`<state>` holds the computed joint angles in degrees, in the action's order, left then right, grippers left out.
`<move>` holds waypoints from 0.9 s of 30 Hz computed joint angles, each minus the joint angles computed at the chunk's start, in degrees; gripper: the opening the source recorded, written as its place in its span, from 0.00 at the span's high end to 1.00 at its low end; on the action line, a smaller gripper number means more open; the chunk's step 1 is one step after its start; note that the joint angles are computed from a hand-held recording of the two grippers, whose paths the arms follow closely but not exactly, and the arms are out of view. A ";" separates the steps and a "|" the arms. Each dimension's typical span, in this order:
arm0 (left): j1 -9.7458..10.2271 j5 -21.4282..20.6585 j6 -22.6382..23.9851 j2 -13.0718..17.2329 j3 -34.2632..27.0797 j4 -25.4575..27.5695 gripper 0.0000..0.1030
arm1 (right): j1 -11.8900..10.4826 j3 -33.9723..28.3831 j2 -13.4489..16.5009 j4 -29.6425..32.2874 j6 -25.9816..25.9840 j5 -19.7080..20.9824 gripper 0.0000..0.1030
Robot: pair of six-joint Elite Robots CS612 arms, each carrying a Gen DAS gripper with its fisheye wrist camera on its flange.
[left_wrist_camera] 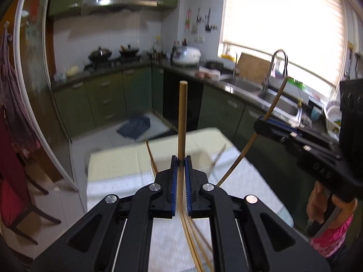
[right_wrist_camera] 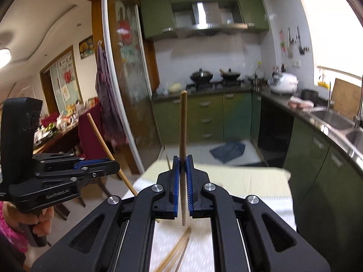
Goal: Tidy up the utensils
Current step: 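Lift both held chopsticks up over the white holder with both tools, then lower both chopsticks into the white holder and open both tools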
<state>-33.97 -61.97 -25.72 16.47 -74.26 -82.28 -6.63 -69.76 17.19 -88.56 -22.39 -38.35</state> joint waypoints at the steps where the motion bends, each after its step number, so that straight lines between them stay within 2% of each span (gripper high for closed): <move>1: 0.04 0.64 0.51 -0.41 0.65 -1.53 0.94 | 0.28 1.16 -0.55 -3.35 2.14 -0.43 0.93; 4: 0.09 3.26 3.05 -1.58 3.29 -7.28 0.94 | 1.22 4.56 -1.95 -11.14 6.21 -2.70 0.93; 6: 0.10 5.25 4.98 -2.02 5.28 -10.78 0.94 | 2.10 6.48 -2.42 -15.68 7.70 -6.11 0.93; 8: 0.43 5.85 5.43 -2.27 7.35 -12.53 0.94 | 2.84 8.38 -3.02 -16.25 7.46 -8.28 0.93; 13: 1.85 4.06 2.58 -2.22 11.03 -12.08 0.94 | 4.43 11.28 -2.95 -15.63 5.15 -12.45 0.93; 18: 2.90 2.65 0.37 -1.60 12.22 -9.08 0.94 | 4.99 12.65 -2.60 -13.97 2.93 -14.22 0.93; 23: 3.29 1.75 -1.40 -1.10 12.12 -6.53 0.94 | 5.11 13.13 -2.27 -12.66 1.79 -14.66 0.93; 27: 3.12 1.59 -1.00 -0.61 10.88 -5.68 0.93 | 4.93 11.40 -1.51 -12.21 1.55 -13.82 0.92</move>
